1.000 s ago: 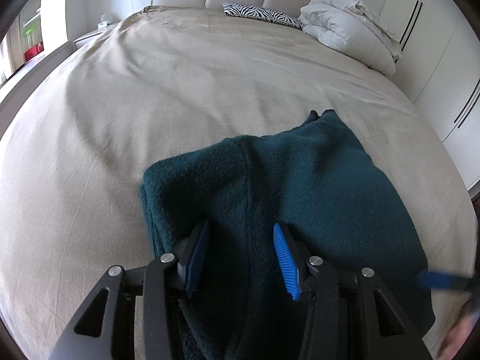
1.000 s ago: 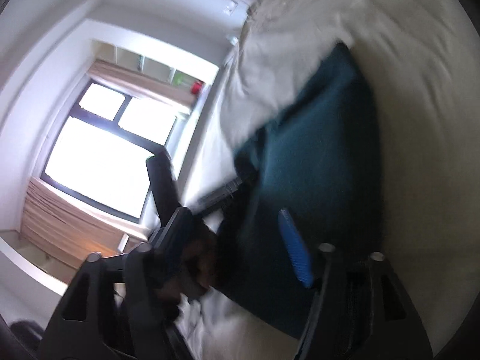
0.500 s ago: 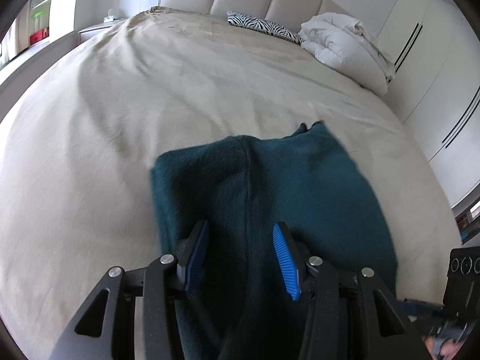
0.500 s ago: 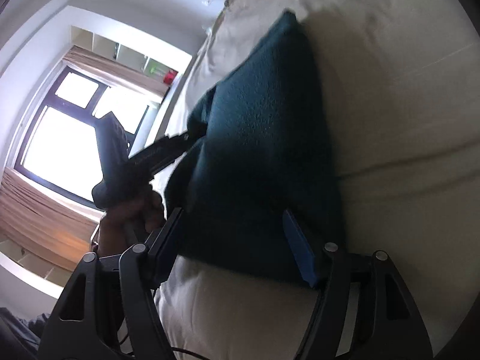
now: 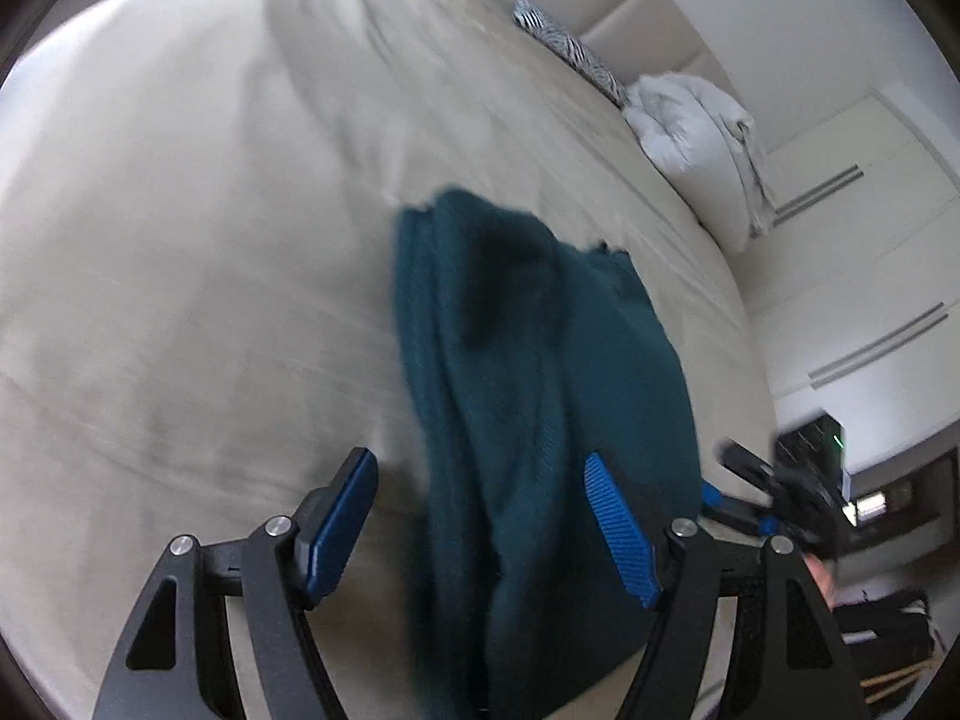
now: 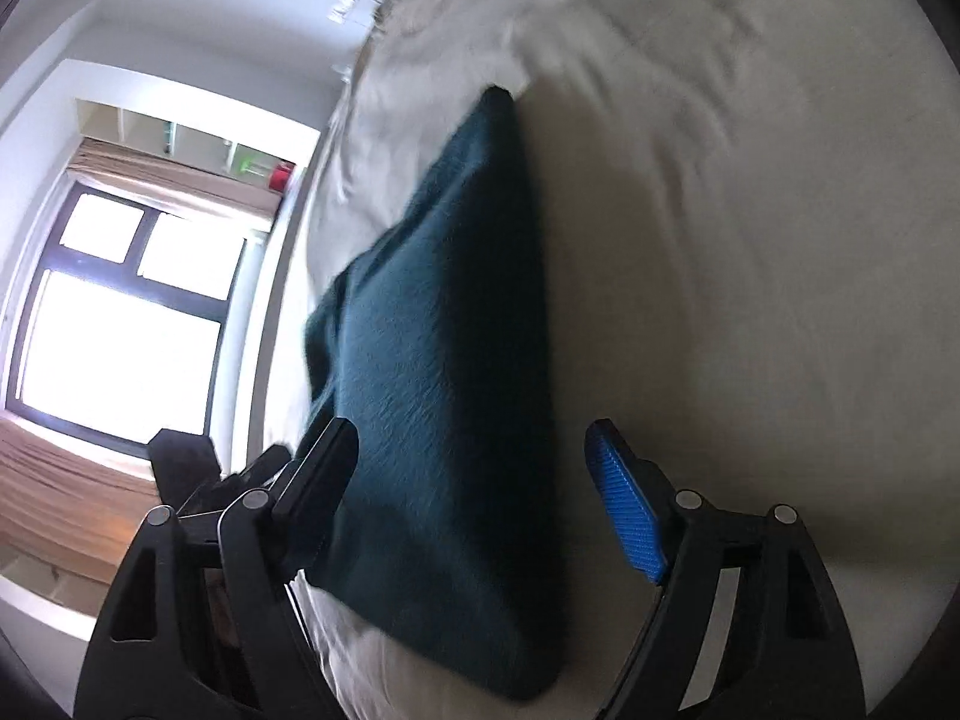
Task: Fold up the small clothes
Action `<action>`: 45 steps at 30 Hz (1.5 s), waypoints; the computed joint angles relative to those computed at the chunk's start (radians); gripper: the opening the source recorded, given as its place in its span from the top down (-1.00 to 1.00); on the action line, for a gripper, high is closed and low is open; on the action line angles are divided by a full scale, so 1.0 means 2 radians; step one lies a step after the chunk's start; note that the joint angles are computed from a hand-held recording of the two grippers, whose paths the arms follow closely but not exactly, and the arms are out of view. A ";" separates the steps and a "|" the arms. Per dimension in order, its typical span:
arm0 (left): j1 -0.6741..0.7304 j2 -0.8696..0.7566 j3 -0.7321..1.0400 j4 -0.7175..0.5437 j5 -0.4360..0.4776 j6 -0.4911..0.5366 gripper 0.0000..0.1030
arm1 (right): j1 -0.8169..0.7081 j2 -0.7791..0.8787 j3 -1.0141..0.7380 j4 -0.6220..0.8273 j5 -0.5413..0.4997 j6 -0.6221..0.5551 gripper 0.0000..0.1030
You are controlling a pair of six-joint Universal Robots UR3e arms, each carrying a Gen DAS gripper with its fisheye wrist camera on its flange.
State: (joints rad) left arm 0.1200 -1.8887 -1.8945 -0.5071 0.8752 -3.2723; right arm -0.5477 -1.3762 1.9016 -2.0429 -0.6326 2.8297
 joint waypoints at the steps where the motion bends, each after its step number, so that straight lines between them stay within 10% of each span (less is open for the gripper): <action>1: -0.006 -0.011 0.013 -0.017 -0.004 0.006 -0.43 | 0.012 0.023 -0.022 0.005 -0.003 0.001 -0.52; 7: -0.031 -0.052 0.061 -0.023 0.009 -0.015 -0.39 | 0.064 0.089 -0.078 -0.054 -0.008 0.059 -0.38; 12: -0.048 -0.076 0.108 -0.057 0.031 -0.028 0.29 | 0.100 0.108 -0.113 -0.085 -0.053 0.093 0.00; 18: -0.071 -0.062 0.136 -0.079 0.062 -0.039 0.46 | 0.093 0.047 -0.084 -0.084 -0.066 0.074 0.25; 33: -0.167 -0.027 0.140 -0.071 0.076 -0.057 0.46 | -0.093 -0.130 -0.025 0.199 -0.026 -0.138 0.26; 45: -0.160 -0.066 0.052 0.040 0.064 -0.078 0.23 | -0.142 -0.079 0.084 0.136 0.006 -0.180 0.05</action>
